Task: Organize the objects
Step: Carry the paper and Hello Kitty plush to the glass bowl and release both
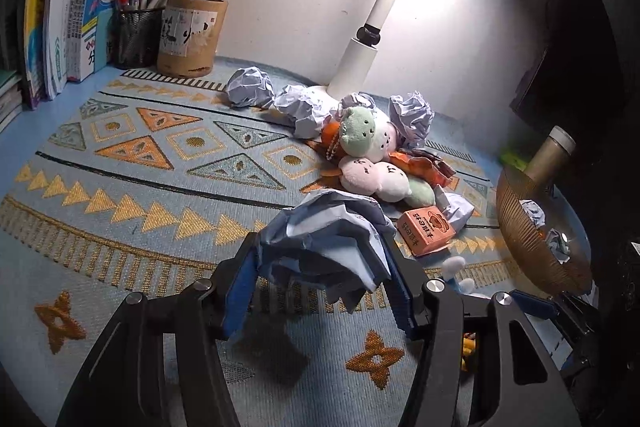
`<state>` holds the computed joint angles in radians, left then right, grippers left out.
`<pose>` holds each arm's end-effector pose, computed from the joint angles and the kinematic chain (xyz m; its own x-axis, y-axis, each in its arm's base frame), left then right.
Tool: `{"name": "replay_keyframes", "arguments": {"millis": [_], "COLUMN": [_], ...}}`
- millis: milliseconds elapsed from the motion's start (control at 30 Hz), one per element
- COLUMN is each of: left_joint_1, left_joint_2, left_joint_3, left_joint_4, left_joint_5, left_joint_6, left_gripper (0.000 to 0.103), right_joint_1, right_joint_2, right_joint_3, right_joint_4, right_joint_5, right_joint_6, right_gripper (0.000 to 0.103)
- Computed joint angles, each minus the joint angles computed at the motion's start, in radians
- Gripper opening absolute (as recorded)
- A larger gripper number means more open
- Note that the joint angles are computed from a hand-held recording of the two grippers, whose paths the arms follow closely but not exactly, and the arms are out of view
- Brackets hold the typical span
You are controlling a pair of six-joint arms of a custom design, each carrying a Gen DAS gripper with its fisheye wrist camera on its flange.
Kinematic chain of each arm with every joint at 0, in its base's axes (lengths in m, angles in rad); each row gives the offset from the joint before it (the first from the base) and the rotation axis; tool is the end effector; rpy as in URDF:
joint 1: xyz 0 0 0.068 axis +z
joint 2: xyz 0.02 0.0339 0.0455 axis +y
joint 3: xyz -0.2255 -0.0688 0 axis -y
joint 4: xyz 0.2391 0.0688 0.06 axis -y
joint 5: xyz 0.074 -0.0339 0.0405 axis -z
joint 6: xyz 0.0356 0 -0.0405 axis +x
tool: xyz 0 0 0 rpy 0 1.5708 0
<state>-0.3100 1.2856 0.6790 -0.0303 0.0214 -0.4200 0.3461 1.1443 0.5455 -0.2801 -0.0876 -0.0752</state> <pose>0.2620 -0.0847 0.1777 -0.6482 -0.2204 -0.7289 0.0625 0.9386 -0.3394 0.2133 0.0802 0.1493 -0.6930 -0.3295 -0.6413 -0.4438 0.8959 0.0192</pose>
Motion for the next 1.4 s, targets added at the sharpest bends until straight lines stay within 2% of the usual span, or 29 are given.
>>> {"name": "replay_keyframes", "arguments": {"millis": [67,167,233,267,333,733,833,933,1033,1133,1233,1300,1400], "left_joint_1": [-0.001,0.002,0.005,0.008,0.008,-0.003,-0.011,-0.056,-0.138,-0.238,-0.337,-0.394,-0.448], "left_joint_2": [0.0,0.0,0.001,0.002,0.005,0.01,0.005,0.0,0.002,0.066,0.199,0.308,0.483], "left_joint_3": [0.0,-0.001,-0.002,-0.001,-0.001,0.004,0.003,0.029,0.104,0.254,0.452,0.589,0.79], "left_joint_4": [0.001,0.002,0.003,0.003,0.005,0.004,0.002,-0.031,-0.075,-0.119,-0.159,-0.186,-0.229], "left_joint_5": [-0.003,0.005,0.01,0.014,0.016,0.003,-0.007,-0.05,-0.068,-0.081,-0.096,-0.109,-0.081], "left_joint_6": [0.0,0.0,-0.001,-0.001,-0.003,0.002,0.007,0.026,0.014,0.006,0.028,0.046,0.056], "left_gripper": [0.055,0.055,0.055,0.055,0.056,0.056,0.056,0.056,0.056,0.056,0.056,0.056,0.056], "right_joint_1": [-0.027,-0.007,0.007,0.003,0.009,0.003,-0.015,-0.076,-0.213,-0.421,-0.636,-0.758,-0.892], "right_joint_2": [0.045,0.084,0.103,0.117,0.138,0.087,0.023,-0.088,-0.245,-0.318,-0.291,-0.235,-0.113], "right_joint_3": [0.022,0.041,0.05,0.057,0.066,0.027,0.002,0.008,0.05,0.126,0.189,0.221,0.269], "right_joint_4": [0.005,0.008,0.008,0.001,-0.001,0.034,0.033,-0.047,-0.164,-0.259,-0.289,-0.287,-0.294], "right_joint_5": [-0.047,-0.025,-0.003,-0.024,-0.003,-0.005,-0.027,-0.077,-0.144,-0.221,-0.273,-0.285,-0.33], "right_joint_6": [-0.007,-0.008,-0.008,-0.013,-0.01,0.001,0.01,0.016,-0.015,-0.058,-0.093,-0.116,-0.139], "right_gripper": [0.092,0.091,0.076,0.062,0.057,0.056,0.056,0.056,0.056,0.056,0.056,0.056,0.056]}}
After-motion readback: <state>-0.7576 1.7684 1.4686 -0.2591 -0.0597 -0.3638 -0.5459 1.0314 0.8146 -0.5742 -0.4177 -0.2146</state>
